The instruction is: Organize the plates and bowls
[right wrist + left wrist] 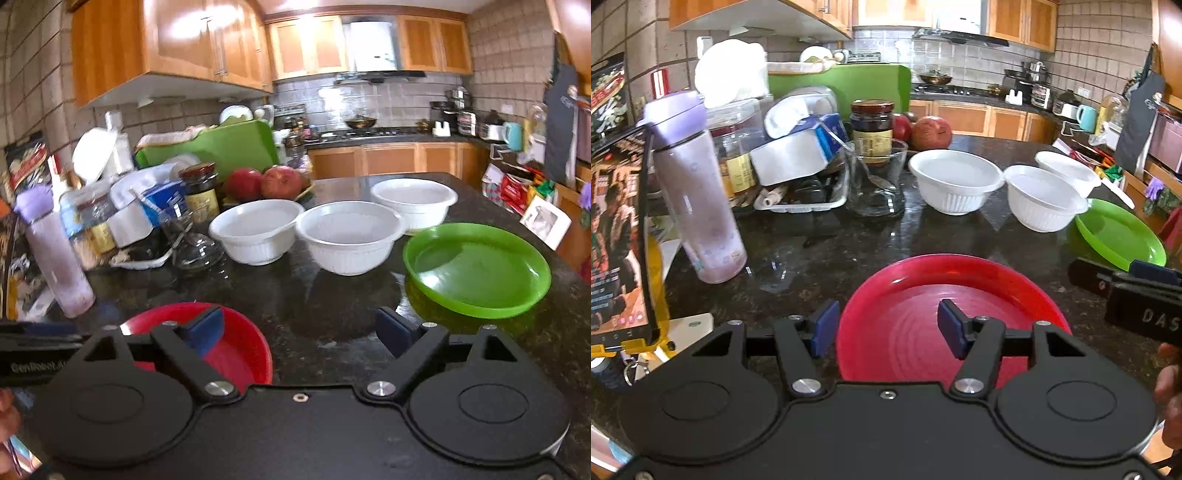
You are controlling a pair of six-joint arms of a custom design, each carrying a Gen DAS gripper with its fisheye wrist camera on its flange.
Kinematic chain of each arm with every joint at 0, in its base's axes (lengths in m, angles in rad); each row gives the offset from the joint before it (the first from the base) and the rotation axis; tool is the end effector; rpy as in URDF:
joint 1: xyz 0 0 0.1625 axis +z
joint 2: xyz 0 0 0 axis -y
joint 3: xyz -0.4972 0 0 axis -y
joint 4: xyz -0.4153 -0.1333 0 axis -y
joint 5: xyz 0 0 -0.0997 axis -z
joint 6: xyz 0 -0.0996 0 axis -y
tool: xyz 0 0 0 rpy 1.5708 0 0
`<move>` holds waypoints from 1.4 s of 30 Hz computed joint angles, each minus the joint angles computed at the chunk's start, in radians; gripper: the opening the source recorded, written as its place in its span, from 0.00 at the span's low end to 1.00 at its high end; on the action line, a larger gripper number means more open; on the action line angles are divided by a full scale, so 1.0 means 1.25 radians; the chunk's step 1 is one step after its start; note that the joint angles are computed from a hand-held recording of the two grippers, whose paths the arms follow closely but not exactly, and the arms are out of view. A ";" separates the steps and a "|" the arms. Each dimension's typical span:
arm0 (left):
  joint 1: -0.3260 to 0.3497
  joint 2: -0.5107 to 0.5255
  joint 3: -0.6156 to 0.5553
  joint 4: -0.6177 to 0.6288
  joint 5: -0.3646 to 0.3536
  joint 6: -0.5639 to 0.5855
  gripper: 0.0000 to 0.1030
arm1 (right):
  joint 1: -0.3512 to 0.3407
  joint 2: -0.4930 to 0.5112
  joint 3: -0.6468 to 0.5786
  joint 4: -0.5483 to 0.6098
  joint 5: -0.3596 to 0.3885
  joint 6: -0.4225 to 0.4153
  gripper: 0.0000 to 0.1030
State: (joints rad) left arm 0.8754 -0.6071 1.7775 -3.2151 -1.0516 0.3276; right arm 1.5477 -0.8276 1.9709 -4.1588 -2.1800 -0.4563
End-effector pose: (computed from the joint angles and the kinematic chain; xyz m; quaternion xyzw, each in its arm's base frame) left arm -0.3072 -0.6533 0.0322 0.4073 0.8487 -0.2687 0.2038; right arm 0.0624 -0.6038 0.2393 -0.0398 -0.7416 0.5593 0.3683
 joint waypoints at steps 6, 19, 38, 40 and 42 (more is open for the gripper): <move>-0.013 0.009 0.000 -0.004 -0.022 0.020 0.61 | -0.008 -0.020 0.028 -0.104 -0.030 -0.069 0.90; -0.083 0.067 -0.033 0.019 -0.032 -0.046 0.65 | -0.117 -0.157 0.124 -0.158 0.051 -0.227 0.90; -0.192 0.262 -0.239 0.183 0.083 -0.281 0.66 | -0.365 -0.390 0.059 0.374 0.389 -0.152 0.89; -0.195 0.277 -0.263 0.207 0.103 -0.311 0.66 | -0.378 -0.390 0.035 0.421 0.416 -0.160 0.89; -0.198 0.290 -0.285 0.227 0.121 -0.342 0.66 | -0.386 -0.381 0.007 0.451 0.436 -0.175 0.89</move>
